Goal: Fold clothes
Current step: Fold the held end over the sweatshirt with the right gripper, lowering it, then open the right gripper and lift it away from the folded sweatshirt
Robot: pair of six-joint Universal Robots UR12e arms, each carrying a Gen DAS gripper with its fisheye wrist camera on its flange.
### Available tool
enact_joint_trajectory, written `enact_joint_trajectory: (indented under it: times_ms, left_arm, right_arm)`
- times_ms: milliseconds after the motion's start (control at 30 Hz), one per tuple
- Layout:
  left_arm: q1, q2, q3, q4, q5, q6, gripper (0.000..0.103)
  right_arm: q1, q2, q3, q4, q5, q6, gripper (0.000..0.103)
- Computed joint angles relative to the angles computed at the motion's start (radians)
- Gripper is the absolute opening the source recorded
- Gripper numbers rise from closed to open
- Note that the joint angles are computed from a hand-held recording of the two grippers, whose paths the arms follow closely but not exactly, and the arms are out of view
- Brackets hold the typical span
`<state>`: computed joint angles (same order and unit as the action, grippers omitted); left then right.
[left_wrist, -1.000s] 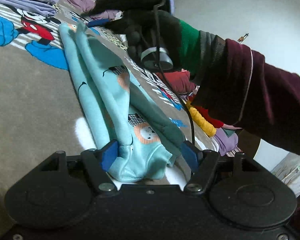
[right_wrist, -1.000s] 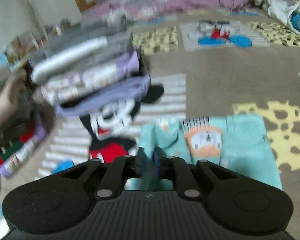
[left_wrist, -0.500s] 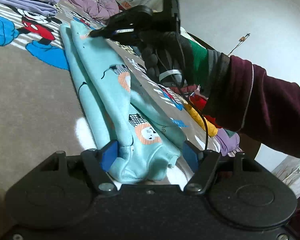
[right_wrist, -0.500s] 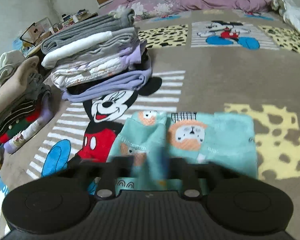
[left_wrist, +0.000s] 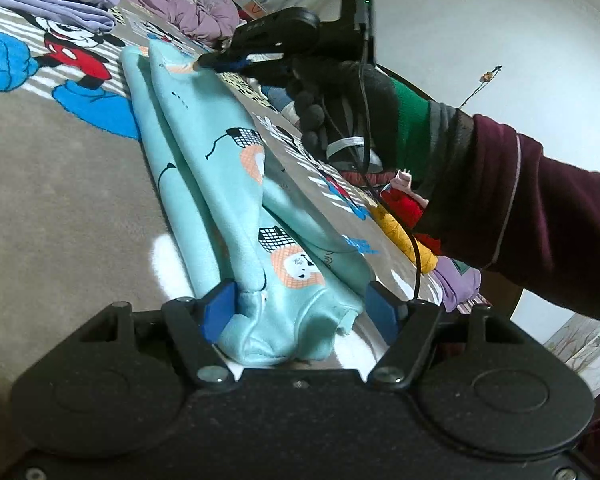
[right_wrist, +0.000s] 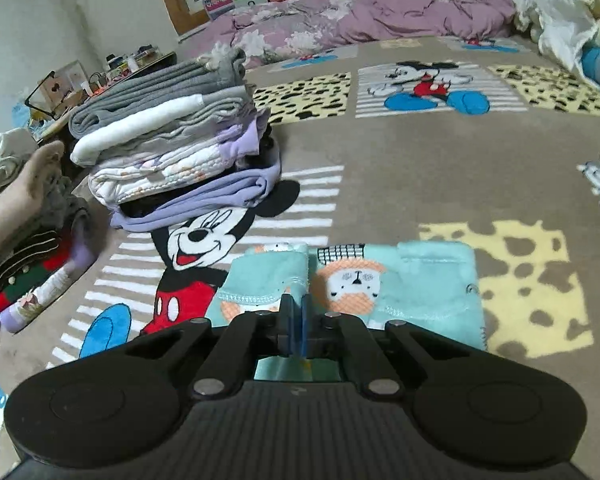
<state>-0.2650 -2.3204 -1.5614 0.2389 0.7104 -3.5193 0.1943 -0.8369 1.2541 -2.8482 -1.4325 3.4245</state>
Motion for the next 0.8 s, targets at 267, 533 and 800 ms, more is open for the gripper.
enact_joint_trajectory:
  times_ms: [267,533,800]
  left_arm:
    - [-0.003,0.002,0.003,-0.014,0.013,0.009,0.072]
    - [-0.003,0.01,-0.003,-0.03,0.022,0.02,0.072]
    - [-0.007,0.024,-0.011,-0.063,0.039,0.055,0.072]
  right_arm:
    - [0.025,-0.035,0.057,-0.09,0.043,-0.293,0.018]
    - [0.054,0.022,-0.042,0.17,-0.028,-0.453,0.018]
    - [0.038,-0.024,0.034,0.027,0.014,-0.404,0.021]
